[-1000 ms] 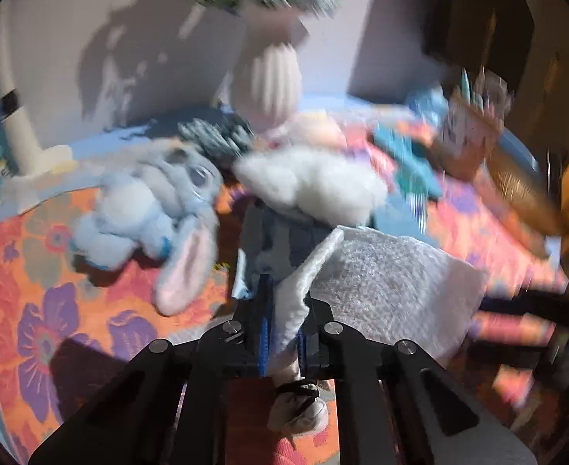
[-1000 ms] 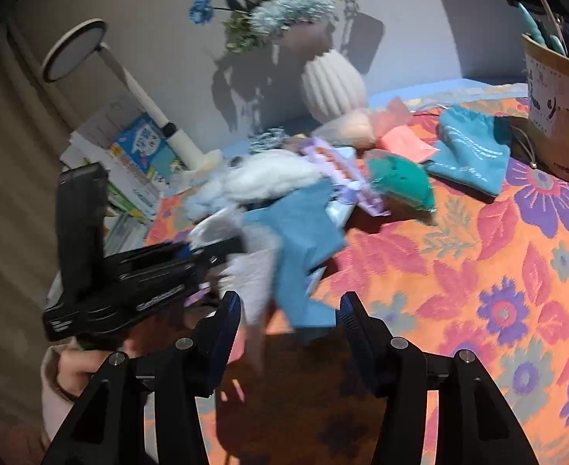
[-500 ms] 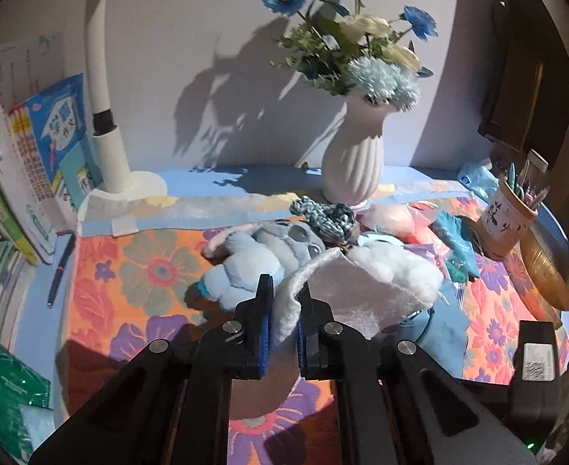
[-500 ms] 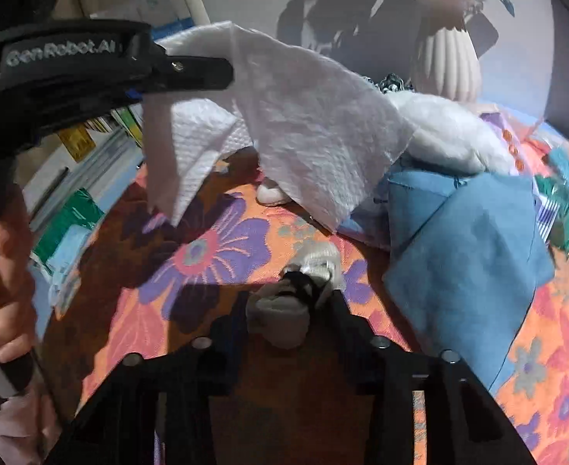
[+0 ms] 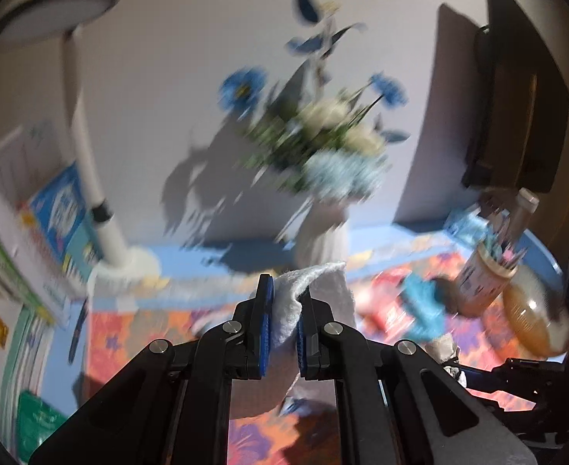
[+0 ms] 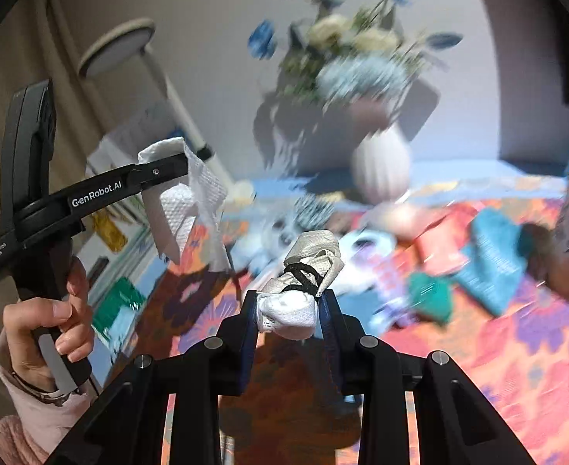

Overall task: Organize soft objects
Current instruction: 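Carry the white towel to the amber glass plate and open the left tool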

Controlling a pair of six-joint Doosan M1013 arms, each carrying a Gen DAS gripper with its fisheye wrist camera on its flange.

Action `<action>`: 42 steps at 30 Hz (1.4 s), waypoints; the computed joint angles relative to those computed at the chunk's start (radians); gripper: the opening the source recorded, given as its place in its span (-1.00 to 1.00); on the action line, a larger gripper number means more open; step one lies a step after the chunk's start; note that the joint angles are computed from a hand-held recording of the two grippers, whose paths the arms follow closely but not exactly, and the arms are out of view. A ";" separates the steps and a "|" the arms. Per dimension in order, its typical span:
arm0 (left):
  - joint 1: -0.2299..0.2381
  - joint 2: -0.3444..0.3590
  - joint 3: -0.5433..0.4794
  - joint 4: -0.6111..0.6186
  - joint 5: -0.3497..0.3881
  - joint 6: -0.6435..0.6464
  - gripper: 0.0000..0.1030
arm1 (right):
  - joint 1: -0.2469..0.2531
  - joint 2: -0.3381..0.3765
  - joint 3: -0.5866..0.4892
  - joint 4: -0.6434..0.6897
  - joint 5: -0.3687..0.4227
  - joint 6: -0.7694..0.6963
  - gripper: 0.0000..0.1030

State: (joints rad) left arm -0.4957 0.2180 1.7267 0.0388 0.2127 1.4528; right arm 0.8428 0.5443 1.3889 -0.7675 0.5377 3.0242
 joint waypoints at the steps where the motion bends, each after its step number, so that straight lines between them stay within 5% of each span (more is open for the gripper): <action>1: -0.009 0.002 -0.015 -0.022 0.000 0.022 -0.86 | -0.005 -0.018 0.009 -0.015 0.006 0.014 -0.42; 9: -0.104 0.049 -0.168 -0.350 0.009 0.363 -0.86 | -0.010 -0.166 0.134 -0.207 0.152 0.227 -0.41; 13: -0.157 0.103 -0.260 -0.582 0.068 0.604 -0.86 | -0.019 -0.248 0.225 -0.245 0.236 0.325 -0.41; 18: -0.216 0.183 -0.369 -0.721 0.190 0.734 -0.86 | -0.029 -0.320 0.326 -0.265 0.316 0.447 -0.41; 25: -0.299 0.269 -0.455 -0.779 0.302 0.815 -0.86 | -0.035 -0.378 0.429 -0.206 0.419 0.525 -0.41; 34: -0.360 0.335 -0.477 -0.698 0.373 0.769 -0.80 | -0.056 -0.395 0.498 -0.122 0.422 0.556 -0.39; 35: -0.363 0.342 -0.486 -0.664 0.382 0.737 -0.71 | -0.058 -0.396 0.501 -0.118 0.426 0.558 -0.30; 37: -0.374 0.357 -0.512 -0.534 0.419 0.615 0.27 | -0.063 -0.394 0.496 -0.084 0.446 0.538 0.22; 38: -0.378 0.362 -0.524 -0.477 0.433 0.560 0.59 | -0.061 -0.393 0.493 -0.080 0.461 0.535 0.47; 39: -0.383 0.363 -0.524 -0.431 0.430 0.519 0.93 | -0.056 -0.393 0.491 -0.089 0.477 0.543 0.51; 42: -0.379 0.349 -0.496 -0.445 0.380 0.558 0.95 | -0.050 -0.396 0.486 -0.087 0.505 0.542 0.51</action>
State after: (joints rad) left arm -0.8743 0.5666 1.2306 -0.4066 0.5930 2.0105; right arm 0.7928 0.1484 1.8754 -0.8544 1.0430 3.5660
